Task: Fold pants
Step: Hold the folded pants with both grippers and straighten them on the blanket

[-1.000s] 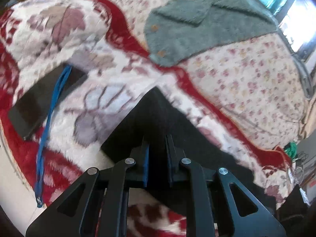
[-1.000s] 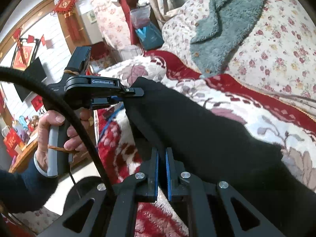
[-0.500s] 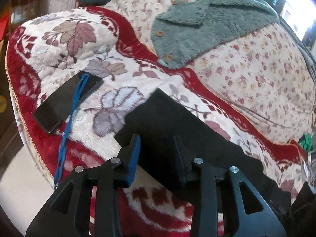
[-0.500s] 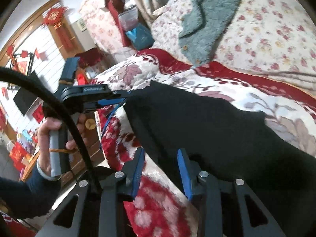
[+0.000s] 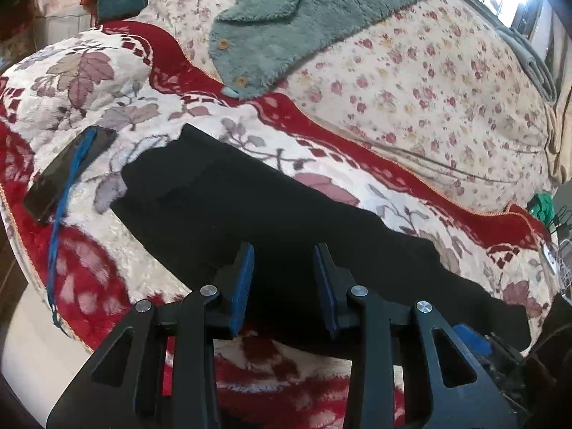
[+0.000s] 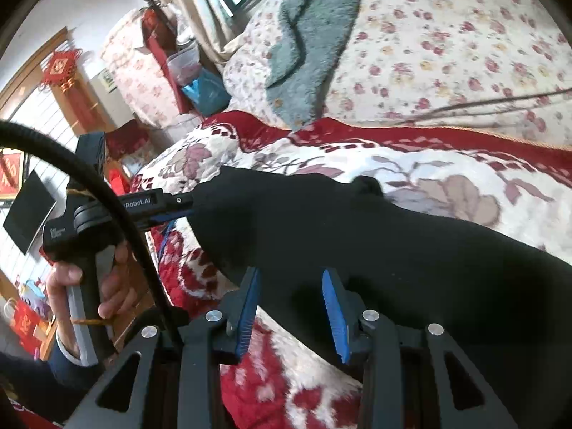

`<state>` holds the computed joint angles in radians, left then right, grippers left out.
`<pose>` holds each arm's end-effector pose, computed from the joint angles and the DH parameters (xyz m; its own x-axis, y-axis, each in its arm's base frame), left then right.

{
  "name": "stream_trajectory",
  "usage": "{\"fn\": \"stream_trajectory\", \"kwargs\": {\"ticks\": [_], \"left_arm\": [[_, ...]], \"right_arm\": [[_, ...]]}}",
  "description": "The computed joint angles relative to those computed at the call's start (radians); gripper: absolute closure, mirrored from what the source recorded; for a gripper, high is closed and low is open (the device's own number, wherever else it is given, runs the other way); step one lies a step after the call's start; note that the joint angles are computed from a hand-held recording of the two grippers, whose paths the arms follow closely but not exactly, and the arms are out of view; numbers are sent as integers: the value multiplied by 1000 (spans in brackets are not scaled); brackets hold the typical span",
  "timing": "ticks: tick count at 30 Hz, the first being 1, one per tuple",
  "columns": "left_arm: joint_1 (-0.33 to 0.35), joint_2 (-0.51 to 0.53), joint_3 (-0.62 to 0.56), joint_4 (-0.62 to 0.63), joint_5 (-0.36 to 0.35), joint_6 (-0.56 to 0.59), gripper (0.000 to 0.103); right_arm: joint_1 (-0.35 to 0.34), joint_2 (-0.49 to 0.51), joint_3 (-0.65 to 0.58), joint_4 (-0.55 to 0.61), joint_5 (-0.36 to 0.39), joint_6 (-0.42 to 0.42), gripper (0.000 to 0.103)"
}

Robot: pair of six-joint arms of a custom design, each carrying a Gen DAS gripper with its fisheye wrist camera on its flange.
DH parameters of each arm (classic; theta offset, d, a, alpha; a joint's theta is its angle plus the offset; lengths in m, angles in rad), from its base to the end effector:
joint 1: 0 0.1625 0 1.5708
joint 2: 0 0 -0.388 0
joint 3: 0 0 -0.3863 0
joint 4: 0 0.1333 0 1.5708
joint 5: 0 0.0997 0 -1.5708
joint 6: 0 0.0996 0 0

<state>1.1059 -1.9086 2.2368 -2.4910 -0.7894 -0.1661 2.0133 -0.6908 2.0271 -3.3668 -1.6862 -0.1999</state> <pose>0.0208 -0.4124 0.4010 -0.8611 -0.1552 -0.4841 0.2329 0.7261 -0.6470 0.3336 -0.4196 -0.0104 -0.8250 -0.5324 0.1892 -0.5587 0.7184 -0.4144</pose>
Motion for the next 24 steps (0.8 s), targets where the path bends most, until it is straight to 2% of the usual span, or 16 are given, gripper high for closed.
{"fn": "stream_trajectory", "kwargs": {"ticks": [6,8,12,17,18,19,21,22,24], "left_arm": [[6,21,8,21,4,-17,71],[12,18,11,22,-7,-20,71],[14,14,32,-2,2,-17,71],[-4,24,52,-2,51,-21,71],[-7,24,54,2,57,-23,71],[-7,24,53,6,57,-24,71],[-5,26,48,20,58,-40,71],[-5,27,46,25,57,-48,71],[-7,27,45,29,61,-60,71]], "right_arm": [[-4,-18,21,-44,-37,-4,66],[-1,-20,3,-37,-70,-16,55],[14,8,-89,32,-162,-70,53],[1,102,-234,170,-191,-140,54],[-7,110,-243,183,-172,-144,58],[-14,114,-244,182,-152,-155,68],[-12,107,-239,182,-142,-177,78],[-10,95,-226,163,-131,-191,92],[-6,77,-200,108,-126,-200,95]]}}
